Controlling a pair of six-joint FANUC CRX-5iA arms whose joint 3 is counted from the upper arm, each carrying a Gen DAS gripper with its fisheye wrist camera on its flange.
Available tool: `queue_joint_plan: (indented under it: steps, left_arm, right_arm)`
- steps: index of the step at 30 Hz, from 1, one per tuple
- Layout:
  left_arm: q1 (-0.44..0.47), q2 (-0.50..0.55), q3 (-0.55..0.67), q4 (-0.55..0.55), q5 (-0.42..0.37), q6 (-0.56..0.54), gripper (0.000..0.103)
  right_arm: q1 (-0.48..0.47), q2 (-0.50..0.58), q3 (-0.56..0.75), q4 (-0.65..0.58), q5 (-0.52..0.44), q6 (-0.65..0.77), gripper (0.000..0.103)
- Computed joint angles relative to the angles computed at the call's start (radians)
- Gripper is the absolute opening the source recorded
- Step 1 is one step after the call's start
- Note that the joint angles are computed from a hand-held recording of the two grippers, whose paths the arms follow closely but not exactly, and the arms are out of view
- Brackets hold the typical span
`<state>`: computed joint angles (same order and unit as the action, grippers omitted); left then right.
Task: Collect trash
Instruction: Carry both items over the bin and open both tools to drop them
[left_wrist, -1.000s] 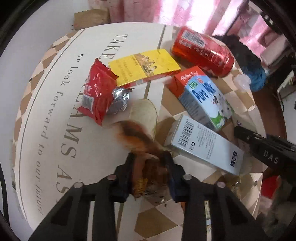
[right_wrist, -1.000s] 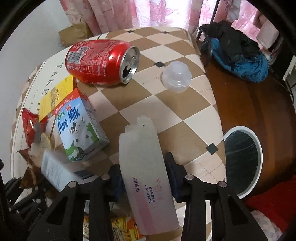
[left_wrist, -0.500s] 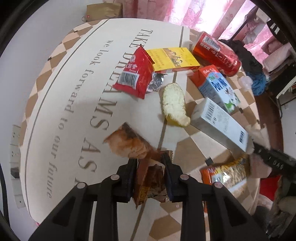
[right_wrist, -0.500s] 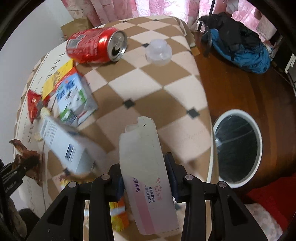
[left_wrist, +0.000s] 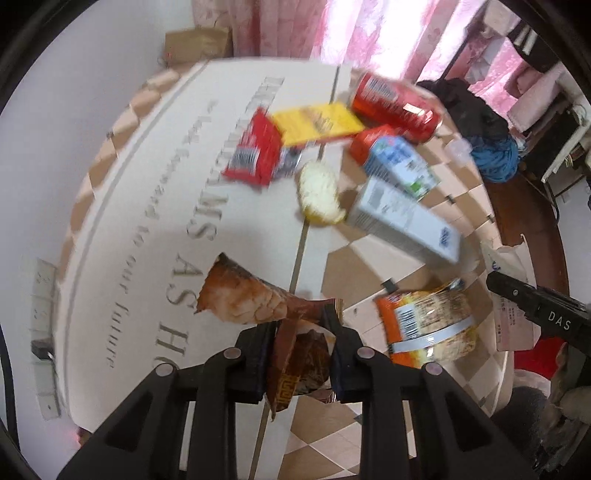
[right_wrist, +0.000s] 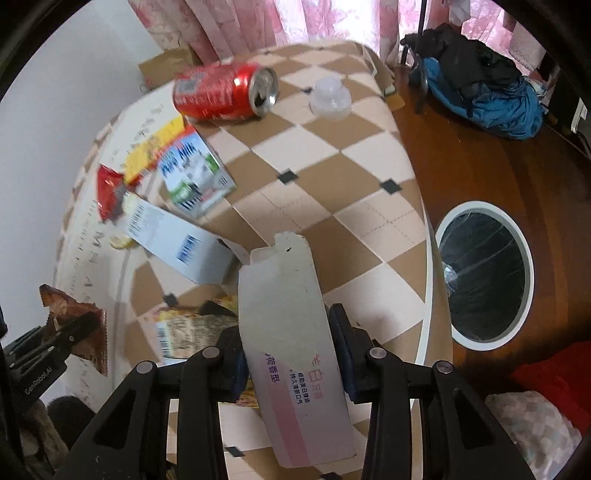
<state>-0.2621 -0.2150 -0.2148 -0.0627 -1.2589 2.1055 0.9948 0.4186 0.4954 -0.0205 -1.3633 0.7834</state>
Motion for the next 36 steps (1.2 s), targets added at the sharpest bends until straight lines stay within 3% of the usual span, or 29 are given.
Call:
queue_joint_plan:
  steps: [9, 19, 25, 30, 36]
  left_arm:
    - [-0.11, 0.069, 0.209, -0.11, -0.027, 0.022, 0.021]
    - [-0.209, 0.208, 0.429, -0.106, -0.007, -0.01, 0.021]
    - [-0.264, 0.437, 0.63, -0.016, 0.033, -0.072, 0.021]
    - [-0.332, 0.725, 0.913, -0.009, -0.039, -0.125, 0.021]
    - [-0.345, 1.062, 1.239, 0.11, -0.157, -0.148, 0.021]
  right_arm:
    - [-0.011, -0.097, -0.041, 0.025, 0.081, -0.035, 0.041]
    - [-0.076, -0.2, -0.1, 0.071, 0.144, -0.069, 0.04]
    - [-0.191, -0.284, -0.209, 0.129, 0.163, -0.118, 0.04]
    - [-0.316, -0.316, -0.327, 0.161, 0.142, -0.129, 0.04]
    - [-0.487, -0.27, -0.428, 0.042, 0.169, -0.073, 0.04]
